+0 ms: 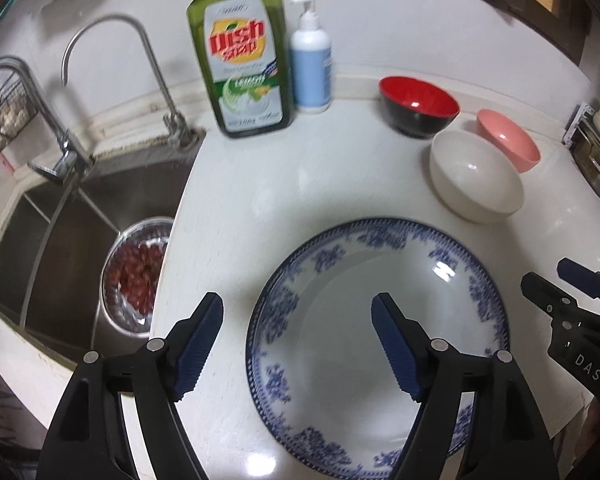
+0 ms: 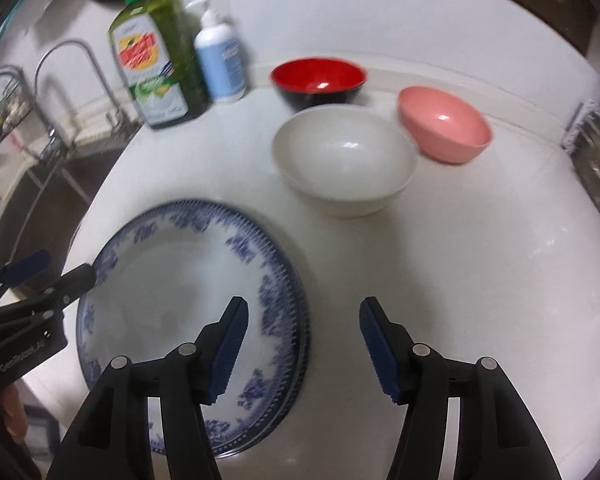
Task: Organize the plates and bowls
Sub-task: 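Move both grippers to the rim of the white bowl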
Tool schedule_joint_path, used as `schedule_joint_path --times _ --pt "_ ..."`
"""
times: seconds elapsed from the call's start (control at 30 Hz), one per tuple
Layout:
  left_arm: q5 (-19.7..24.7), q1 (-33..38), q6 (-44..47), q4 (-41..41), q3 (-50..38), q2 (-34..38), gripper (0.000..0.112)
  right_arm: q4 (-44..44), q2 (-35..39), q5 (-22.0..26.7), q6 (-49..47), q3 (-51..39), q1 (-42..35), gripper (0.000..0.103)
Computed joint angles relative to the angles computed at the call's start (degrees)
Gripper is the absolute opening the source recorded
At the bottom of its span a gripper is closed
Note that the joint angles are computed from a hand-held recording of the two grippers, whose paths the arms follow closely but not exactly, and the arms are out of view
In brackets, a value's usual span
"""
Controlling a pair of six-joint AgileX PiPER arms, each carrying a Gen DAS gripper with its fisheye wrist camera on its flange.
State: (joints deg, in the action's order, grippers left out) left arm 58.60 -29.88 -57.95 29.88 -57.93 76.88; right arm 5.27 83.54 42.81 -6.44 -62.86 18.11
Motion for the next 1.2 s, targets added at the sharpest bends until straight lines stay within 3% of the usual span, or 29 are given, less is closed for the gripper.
schedule_joint_path --times 0.17,0.43,0.7,1.2 --pt "-0.2 -0.7 1.6 0.7 -4.1 3.1 0.077 -6.0 -0.6 -1.9 2.7 -0.7 -0.1 0.059" --pt "-0.9 -1.4 4.9 1.0 -10.5 8.2 0.077 1.0 1.0 0.7 -4.1 -4.6 -6.5 0.059" --pt "-1.8 0.4 10.7 -0.9 -18.5 14.3 0.077 -3.5 3.5 -0.6 -1.3 -8.4 -7.3 0.064" --pt "-3.7 6.7 24.5 -10.3 -32.0 26.8 0.076 0.8 13.1 2.4 -4.0 -19.2 -11.0 0.064"
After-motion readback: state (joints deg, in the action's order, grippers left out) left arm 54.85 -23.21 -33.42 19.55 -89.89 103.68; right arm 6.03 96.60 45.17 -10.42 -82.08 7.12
